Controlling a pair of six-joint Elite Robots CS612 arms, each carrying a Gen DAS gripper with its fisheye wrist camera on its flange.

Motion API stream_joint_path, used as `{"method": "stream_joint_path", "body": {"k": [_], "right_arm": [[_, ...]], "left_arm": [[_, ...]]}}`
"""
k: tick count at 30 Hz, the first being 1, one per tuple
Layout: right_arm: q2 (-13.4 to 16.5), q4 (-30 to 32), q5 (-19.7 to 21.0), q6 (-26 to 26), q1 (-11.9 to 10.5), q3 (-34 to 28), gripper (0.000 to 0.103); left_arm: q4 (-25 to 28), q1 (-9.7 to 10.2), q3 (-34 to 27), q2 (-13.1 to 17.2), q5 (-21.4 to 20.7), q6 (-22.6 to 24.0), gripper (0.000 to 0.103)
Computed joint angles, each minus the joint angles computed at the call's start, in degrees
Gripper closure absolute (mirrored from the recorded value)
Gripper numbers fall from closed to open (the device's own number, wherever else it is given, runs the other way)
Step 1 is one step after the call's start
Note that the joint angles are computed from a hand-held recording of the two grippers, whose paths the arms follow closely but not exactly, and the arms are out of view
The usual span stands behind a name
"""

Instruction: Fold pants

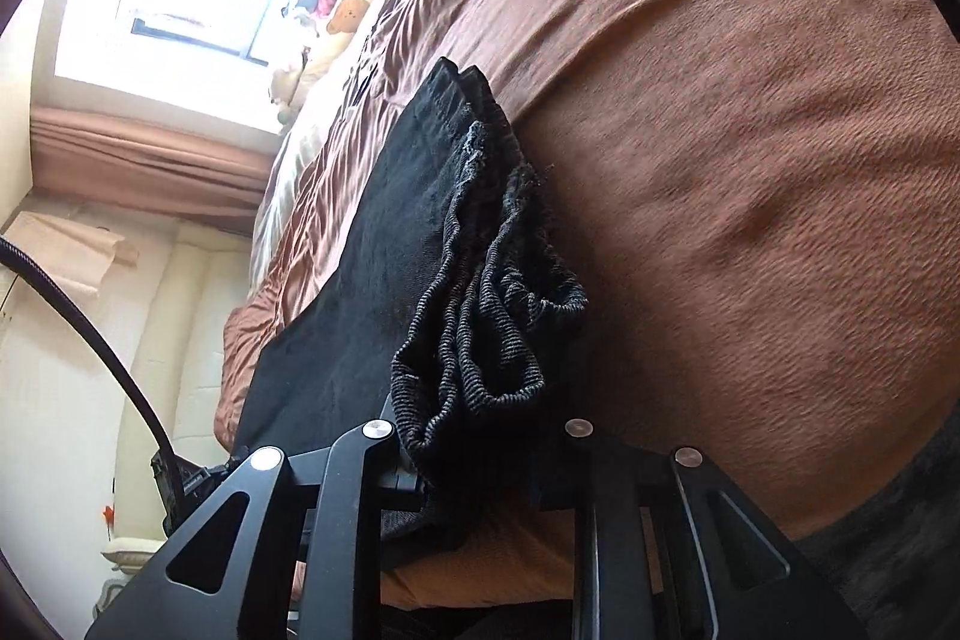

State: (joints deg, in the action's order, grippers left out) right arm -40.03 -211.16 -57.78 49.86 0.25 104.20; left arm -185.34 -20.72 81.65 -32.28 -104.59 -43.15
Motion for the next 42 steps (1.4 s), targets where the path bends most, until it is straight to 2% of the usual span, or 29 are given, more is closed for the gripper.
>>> {"method": "stream_joint_path", "body": {"k": [8, 13, 24, 29, 32, 35, 38, 40, 42], "right_arm": [[1.4, 5.7, 0.3, -2.8, 3.1, -5.6, 0.084], [2.6, 7.5, 1.0, -3.0, 3.7, -8.7, 0.084], [4.0, 12.7, 2.7, -6.9, 5.5, -13.2, 0.084], [4.9, 16.0, 4.0, -10.2, 6.2, -15.6, 0.084], [4.8, 18.5, 1.6, -12.6, 6.4, -16.1, 0.084], [5.7, 19.8, 3.2, -11.2, 5.7, -17.2, 0.079], [5.6, 20.2, 3.9, -10.6, 4.8, -16.5, 0.078], [5.3, 20.1, 2.5, -11.5, 4.8, -15.9, 0.077], [5.1, 19.7, 1.8, -11.4, 4.6, -15.4, 0.077]], "left_arm": [[-2.2, 2.59, 4.3, -1.5, 0.8, -0.5, 0.097], [-3.7, 3.66, 6.1, -1.9, 1.1, -0.9, 0.097], [-5.8, 6.44, 10.3, -3.6, 2.8, -1.2, 0.097], [-5.0, 7.66, 11.2, -3.3, 2.7, -2.8, 0.097], [-3.3, 7.7, 11.2, -2.8, 2.5, -3.6, 0.095], [-1.2, 7.37, 11.4, -2.6, 3.6, -5.2, 0.093], [-1.7, 7.22, 12.0, -2.7, 3.7, -6.3, 0.084], [-2.0, 6.99, 12.8, -3.0, 4.4, -6.3, 0.066], [-2.9, 6.79, 13.6, -3.4, 4.9, -6.2, 0.058]]}}
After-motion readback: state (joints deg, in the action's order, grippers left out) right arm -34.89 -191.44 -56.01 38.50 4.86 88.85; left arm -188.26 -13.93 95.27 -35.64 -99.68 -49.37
